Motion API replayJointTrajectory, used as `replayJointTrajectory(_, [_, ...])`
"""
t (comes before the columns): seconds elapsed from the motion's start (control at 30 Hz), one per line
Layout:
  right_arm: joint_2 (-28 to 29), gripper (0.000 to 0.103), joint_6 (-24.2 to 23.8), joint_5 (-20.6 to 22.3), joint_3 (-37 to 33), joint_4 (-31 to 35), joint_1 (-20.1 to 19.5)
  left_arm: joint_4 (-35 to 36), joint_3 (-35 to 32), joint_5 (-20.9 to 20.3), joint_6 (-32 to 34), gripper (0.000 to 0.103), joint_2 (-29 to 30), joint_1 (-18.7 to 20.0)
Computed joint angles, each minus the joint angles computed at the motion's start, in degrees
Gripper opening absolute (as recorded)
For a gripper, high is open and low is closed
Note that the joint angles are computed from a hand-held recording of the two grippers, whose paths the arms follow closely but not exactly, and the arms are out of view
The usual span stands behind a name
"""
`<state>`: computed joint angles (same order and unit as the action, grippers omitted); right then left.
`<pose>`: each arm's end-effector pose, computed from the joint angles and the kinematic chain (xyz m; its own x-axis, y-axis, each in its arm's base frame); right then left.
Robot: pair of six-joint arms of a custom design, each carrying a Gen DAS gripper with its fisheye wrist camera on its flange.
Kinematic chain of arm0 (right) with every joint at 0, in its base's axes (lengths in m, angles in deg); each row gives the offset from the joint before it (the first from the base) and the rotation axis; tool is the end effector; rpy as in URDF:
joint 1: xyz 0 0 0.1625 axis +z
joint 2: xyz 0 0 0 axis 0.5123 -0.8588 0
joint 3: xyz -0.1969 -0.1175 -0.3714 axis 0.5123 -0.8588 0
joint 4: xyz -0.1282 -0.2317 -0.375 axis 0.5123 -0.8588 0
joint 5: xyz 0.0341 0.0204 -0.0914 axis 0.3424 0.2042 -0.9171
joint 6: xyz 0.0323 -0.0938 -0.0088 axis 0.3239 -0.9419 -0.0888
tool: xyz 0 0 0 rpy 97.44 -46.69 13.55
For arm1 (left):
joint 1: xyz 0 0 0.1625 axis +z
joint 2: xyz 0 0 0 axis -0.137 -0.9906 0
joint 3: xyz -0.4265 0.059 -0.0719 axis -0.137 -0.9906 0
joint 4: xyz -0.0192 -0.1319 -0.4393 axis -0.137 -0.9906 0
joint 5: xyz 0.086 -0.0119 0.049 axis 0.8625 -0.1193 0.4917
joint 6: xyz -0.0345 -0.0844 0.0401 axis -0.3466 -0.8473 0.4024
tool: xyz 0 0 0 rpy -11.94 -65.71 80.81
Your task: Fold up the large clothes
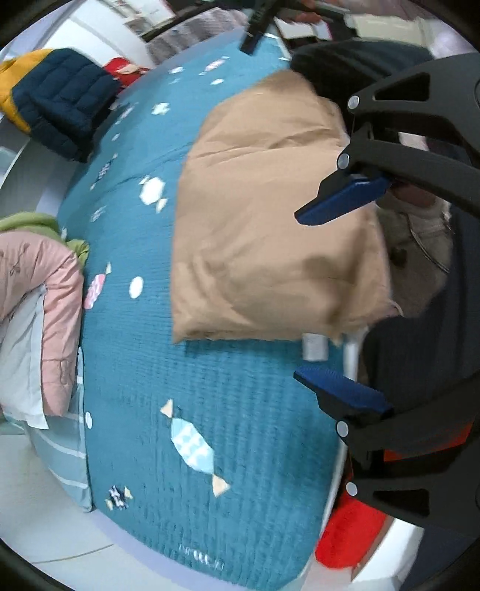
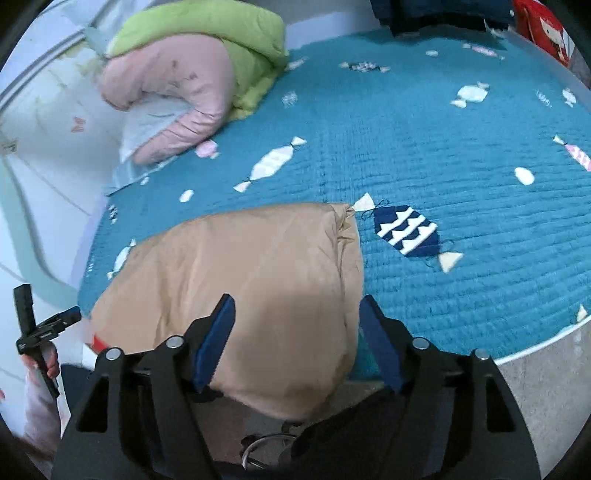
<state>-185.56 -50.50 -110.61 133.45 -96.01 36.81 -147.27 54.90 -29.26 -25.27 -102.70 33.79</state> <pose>-0.0073 -0.3326 0.4356 -0.9337 0.0607 0.3529 -0.1162 0.8809 -0.4589 -0.2574 -0.3339 0.1985 -0.8389 0.1596 -0.5204 0.3384 0.9017 -0.2690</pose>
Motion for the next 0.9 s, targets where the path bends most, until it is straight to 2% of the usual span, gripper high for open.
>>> replayJointTrajectory(0.03, [3.2,0.069,2.2,-1.5,-0.2,-3.3,0.9,-2.2,-0.8,0.2,1.0,0.087,2.0,2.0])
replayJointTrajectory(0.13, [10.4,0.071,6.2,-4.6,-1.9,-6.0,1.2,-7.7,-3.0,0.1,2.5,0.088,7.8,7.7])
replayJointTrajectory(0.2, [14.9,0.072,11.8,-7.4,-3.1,-5.0,1.1,-8.3,-4.5,-2.7,2.2,0.087,11.0,10.8])
replayJointTrajectory(0.23, [15.8,0.072,14.1,-8.7,-2.9,-4.0,1.0,-8.1,-5.1,-5.8,3.0,0.086,12.7,12.3])
replayJointTrajectory(0.27, [15.8,0.072,14.6,-8.9,-2.5,-3.5,0.8,-6.7,-5.3,-6.8,3.1,0.084,13.7,12.4])
replayJointTrajectory(0.33, [12.7,0.071,12.1,-8.6,0.7,-4.8,0.7,-2.9,-4.5,-5.4,1.2,0.081,13.7,11.0])
replayJointTrajectory(0.37, [11.2,0.062,10.5,-9.2,2.0,-5.6,1.0,-2.6,-3.0,-4.8,-0.2,0.072,12.3,9.8])
replayJointTrajectory(0.4, [9.0,0.049,9.1,-10.0,3.3,-5.3,1.6,-2.8,-1.8,-5.0,-1.1,0.065,11.0,9.0])
replayJointTrajectory(0.47, [5.0,0.041,7.9,-8.3,4.2,-1.4,1.3,0.4,0.3,-2.9,-6.7,0.063,7.0,5.7])
replayJointTrajectory(0.53, [4.3,0.036,8.6,-9.0,4.2,1.8,1.3,2.4,1.4,-1.3,-10.8,0.063,4.3,2.8])
replayJointTrajectory(0.63, [6.5,0.034,7.7,-13.5,5.6,-1.9,2.4,2.8,1.1,-2.4,-11.6,0.059,4.9,0.9])
replayJointTrajectory(0.67, [8.4,0.034,7.5,-16.5,6.6,-5.6,2.7,3.2,0.6,-2.2,-11.6,0.057,6.6,0.9])
replayJointTrajectory(0.7, [10.3,0.034,7.1,-17.7,7.3,-8.7,2.4,3.6,0.0,-2.0,-11.4,0.056,9.2,1.6])
replayJointTrajectory(0.8, [14.6,0.036,6.8,-19.7,7.7,-14.7,2.8,-1.5,-0.3,-2.6,-8.0,0.052,15.7,6.9])
replayJointTrajectory(0.83, [15.1,0.036,5.9,-20.3,7.7,-16.3,3.4,-3.4,-0.1,-2.5,-7.1,0.055,17.0,7.9])
replayJointTrajectory(0.87, [15.8,0.036,4.1,-21.7,7.8,-18.8,4.6,-3.4,-0.5,-0.8,-6.8,0.064,18.1,7.9])
replayJointTrajectory(0.9, [15.7,0.035,3.2,-22.2,7.6,-19.4,5.1,-2.1,-1.3,0.2,-6.8,0.064,18.5,7.5])
